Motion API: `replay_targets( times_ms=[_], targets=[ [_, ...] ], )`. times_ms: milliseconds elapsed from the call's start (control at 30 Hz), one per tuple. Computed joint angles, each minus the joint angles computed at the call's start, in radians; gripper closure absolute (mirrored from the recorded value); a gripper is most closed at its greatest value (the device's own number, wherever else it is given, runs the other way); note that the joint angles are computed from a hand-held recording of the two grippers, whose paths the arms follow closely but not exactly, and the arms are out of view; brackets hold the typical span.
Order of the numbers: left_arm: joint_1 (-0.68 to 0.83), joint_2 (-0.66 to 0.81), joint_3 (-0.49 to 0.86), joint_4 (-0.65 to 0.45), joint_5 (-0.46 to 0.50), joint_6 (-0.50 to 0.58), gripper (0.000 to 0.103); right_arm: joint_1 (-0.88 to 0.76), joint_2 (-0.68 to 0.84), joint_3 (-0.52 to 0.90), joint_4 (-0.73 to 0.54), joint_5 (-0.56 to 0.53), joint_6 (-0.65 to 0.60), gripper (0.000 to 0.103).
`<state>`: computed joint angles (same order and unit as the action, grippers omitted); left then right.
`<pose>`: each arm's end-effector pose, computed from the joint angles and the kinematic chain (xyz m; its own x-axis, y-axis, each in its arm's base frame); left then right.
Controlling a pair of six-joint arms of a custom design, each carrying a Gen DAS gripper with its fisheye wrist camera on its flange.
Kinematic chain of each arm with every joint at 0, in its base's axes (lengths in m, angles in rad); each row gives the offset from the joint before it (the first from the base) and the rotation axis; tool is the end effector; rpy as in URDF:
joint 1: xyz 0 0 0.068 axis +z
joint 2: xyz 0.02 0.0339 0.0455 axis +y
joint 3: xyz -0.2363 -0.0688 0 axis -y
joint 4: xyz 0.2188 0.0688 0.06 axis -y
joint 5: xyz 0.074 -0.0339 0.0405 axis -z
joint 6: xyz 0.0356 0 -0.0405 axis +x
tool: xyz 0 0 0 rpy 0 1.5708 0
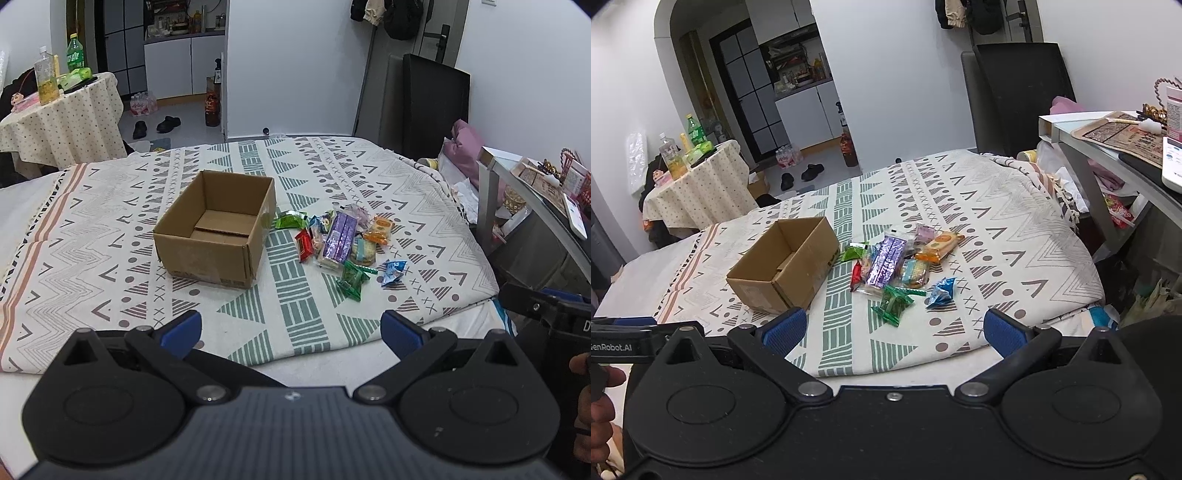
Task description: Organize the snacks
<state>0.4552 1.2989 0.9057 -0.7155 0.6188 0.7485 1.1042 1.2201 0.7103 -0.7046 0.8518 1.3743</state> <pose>0.2135 0.0815 0.2205 -0.6747 0.2869 -0.6800 0.4549 0.8872 -0.0770 0.1108 0.1604 0.1897 -0.5434 0.3571 -0.7597 0.3217 0.9245 0.2045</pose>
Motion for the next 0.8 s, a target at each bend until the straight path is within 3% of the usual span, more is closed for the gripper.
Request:
replay_targets(
  times_ms=[800],
  targets=[
    [0.002,-0.008,-0.002,0.001,-0.006,0.002,0.0,0.006,0.019,0.023,-0.025,-0.006,0.005,0.0]
  ],
)
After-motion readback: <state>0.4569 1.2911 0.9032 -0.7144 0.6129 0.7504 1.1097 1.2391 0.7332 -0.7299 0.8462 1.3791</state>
